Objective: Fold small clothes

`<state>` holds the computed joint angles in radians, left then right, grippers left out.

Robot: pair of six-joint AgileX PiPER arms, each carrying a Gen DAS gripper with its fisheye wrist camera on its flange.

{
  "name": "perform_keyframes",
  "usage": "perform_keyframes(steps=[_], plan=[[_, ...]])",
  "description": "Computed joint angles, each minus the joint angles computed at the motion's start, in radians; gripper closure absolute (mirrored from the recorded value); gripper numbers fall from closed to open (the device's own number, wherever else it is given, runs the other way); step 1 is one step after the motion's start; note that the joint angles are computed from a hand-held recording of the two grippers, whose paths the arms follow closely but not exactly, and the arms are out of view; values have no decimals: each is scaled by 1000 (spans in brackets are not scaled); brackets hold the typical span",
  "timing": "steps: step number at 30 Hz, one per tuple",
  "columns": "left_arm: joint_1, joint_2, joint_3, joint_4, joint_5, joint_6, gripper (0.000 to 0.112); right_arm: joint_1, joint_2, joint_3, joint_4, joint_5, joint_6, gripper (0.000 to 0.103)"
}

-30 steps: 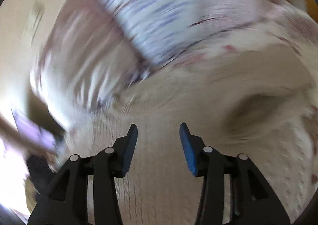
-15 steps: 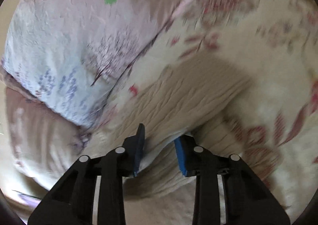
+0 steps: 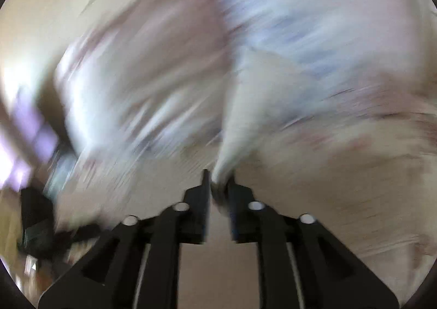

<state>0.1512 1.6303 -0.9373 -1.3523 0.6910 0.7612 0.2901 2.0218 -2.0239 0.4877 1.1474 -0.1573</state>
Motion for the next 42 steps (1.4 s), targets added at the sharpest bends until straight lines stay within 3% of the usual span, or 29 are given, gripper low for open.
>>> perform_keyframes(steps=[1, 4, 8, 14, 16, 17, 20, 23, 28, 31, 33, 37, 42], plan=[[-4, 6, -4, -2, 5, -6, 26, 20, 10, 4, 9, 30, -16, 56], [-16, 15, -12, 2, 10, -20, 31, 3, -30, 114, 64, 21, -22, 54], [-21, 55, -40, -10, 41, -47, 42, -161, -80, 220, 174, 26, 94, 54], [-49, 142, -128, 0, 79, -139, 57, -461, -201, 499, 226, -113, 280, 54], [-77, 159, -162, 52, 42, -207, 58, -522, -219, 585, 320, -154, 256, 63], [-87, 164, -170, 67, 24, -226, 60, -542, -215, 598, 343, -165, 252, 68], [-109, 181, -204, 105, -21, -281, 74, -546, -217, 596, 311, -223, 270, 69], [-113, 199, -239, 136, -29, -316, 89, -544, -220, 609, 300, -258, 269, 69], [-135, 236, -303, 252, -34, -416, 103, -555, -220, 626, 315, -271, 253, 71], [-138, 219, -292, 294, -39, -446, 103, -569, -236, 637, 306, -268, 255, 71], [-135, 189, -268, 328, -52, -463, 97, -574, -240, 639, 303, -265, 246, 71], [-144, 155, -248, 412, -65, -528, 60, -582, -244, 650, 317, -262, 233, 71], [-144, 141, -222, 367, -62, -508, 60, -583, -242, 647, 318, -261, 236, 71]])
